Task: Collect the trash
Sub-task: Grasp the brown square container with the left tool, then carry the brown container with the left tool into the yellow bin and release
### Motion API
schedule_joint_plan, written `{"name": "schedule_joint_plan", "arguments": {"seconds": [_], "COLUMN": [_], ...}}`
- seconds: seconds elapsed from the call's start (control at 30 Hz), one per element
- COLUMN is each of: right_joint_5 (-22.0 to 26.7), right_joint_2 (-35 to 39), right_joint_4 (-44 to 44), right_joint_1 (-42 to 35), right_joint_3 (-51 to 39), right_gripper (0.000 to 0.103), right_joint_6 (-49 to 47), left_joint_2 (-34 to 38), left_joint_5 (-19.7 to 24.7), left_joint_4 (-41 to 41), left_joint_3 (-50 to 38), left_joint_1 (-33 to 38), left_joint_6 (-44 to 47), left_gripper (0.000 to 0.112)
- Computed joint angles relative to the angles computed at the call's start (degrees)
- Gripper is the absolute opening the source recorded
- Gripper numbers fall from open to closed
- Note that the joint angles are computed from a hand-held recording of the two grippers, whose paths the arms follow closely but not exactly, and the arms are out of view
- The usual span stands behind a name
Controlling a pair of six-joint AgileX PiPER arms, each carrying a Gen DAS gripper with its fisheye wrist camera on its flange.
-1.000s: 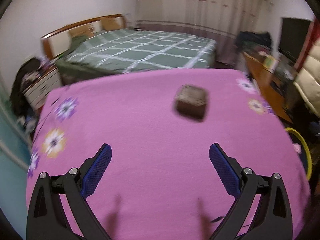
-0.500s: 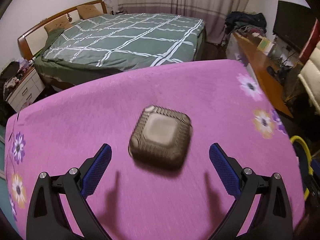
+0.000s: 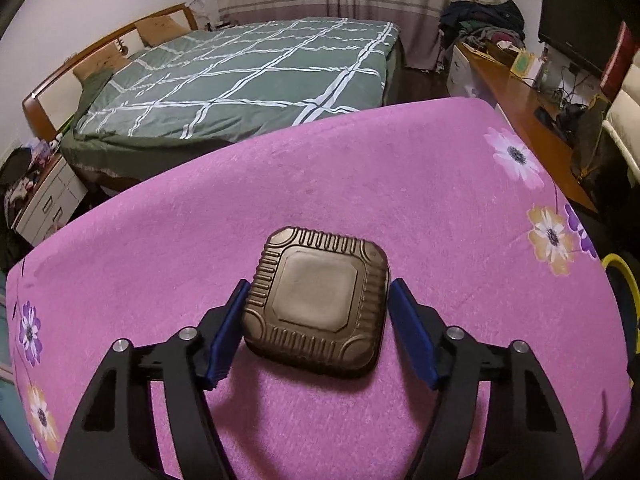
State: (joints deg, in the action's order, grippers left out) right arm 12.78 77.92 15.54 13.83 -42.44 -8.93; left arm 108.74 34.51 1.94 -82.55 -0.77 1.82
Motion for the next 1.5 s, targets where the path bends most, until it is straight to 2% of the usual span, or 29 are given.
{"name": "schedule_joint_plan", "arguments": {"seconds": [0.1, 0.27, 0.33, 0.37, 0.47, 0.6, 0.7, 0.83, 0.97, 1.03, 1.13, 1.23, 1.3, 1.33, 1.43, 1.5], "right_joint_5": [-0.18, -2.38, -3.18, -2.64, 1.03, 6.50, 13.53, 26.61, 40.30, 45.20, 49.46, 51.15, 52.95, 53.61, 55.04, 55.76], "right_joint_2": [-0.32, -2.20, -4.22, -5.55, -9.35, -16.96, -22.46, -28.95, -29.78, -29.18, -26.53, -23.53, -22.57, -22.28, -22.19, -22.44], "right_joint_4": [-1.94, -4.02, -8.16, -6.94, 5.66, 8.48, 14.54, 23.64, 31.07, 32.51, 33.77, 34.48, 34.96, 35.07, 35.61, 35.41], "right_joint_1": [0.20, -0.26, -0.52, -1.10, -4.69, -10.71, -20.10, -41.08, -63.28, -73.45, -82.42, -87.31, -90.29, -91.22, -93.46, -93.06], "right_joint_3": [0.29, 2.16, 3.75, 4.59, 6.26, 9.32, 10.62, 11.86, 11.88, 11.68, 11.37, 10.28, 10.05, 9.82, 9.83, 9.77], "right_gripper": [0.060, 0.060, 0.060, 0.060, 0.060, 0.060, 0.060, 0.060, 0.060, 0.060, 0.061, 0.061, 0.061, 0.061, 0.062, 0.066], "right_joint_6": [2.32, 5.36, 9.53, 8.24, -4.90, -11.07, -21.16, -38.47, -55.38, -61.90, -67.91, -71.47, -73.51, -74.12, -76.08, -75.76], "left_joint_2": [-1.39, -5.98, -8.57, -9.84, -13.99, -16.69, -16.57, -12.85, -6.10, -1.60, 4.37, 11.50, 13.93, 14.24, 11.58, 4.96], "left_joint_5": [-0.08, -0.67, -0.39, -0.19, 0.28, 2.66, 4.75, 6.59, 8.84, 11.19, 14.45, 19.15, 20.40, 20.17, 18.31, 15.01], "left_joint_4": [-0.03, 0.94, 0.95, 1.42, 6.02, 8.35, 9.85, 9.13, 7.99, 7.02, 6.43, 5.68, 7.05, 8.09, 8.40, 12.91], "left_joint_3": [1.10, 4.84, 6.54, 7.38, 10.05, 10.53, 9.88, 5.99, -1.70, -7.46, -15.08, -24.83, -27.88, -28.15, -24.86, -16.94], "left_joint_1": [-0.46, -1.91, -3.01, -3.86, -8.47, -15.71, -23.65, -33.75, -41.74, -45.49, -48.68, -50.99, -51.49, -52.01, -51.84, -52.28], "left_joint_6": [-0.15, -1.61, -2.06, -2.72, -7.57, -12.23, -16.35, -19.99, -21.57, -21.72, -21.64, -22.00, -23.16, -24.90, -27.03, -32.48], "left_gripper": [0.060, 0.060, 0.060, 0.060, 0.060, 0.060, 0.060, 0.061, 0.061, 0.061, 0.062, 0.063, 0.079, 0.090, 0.091, 0.091]}}
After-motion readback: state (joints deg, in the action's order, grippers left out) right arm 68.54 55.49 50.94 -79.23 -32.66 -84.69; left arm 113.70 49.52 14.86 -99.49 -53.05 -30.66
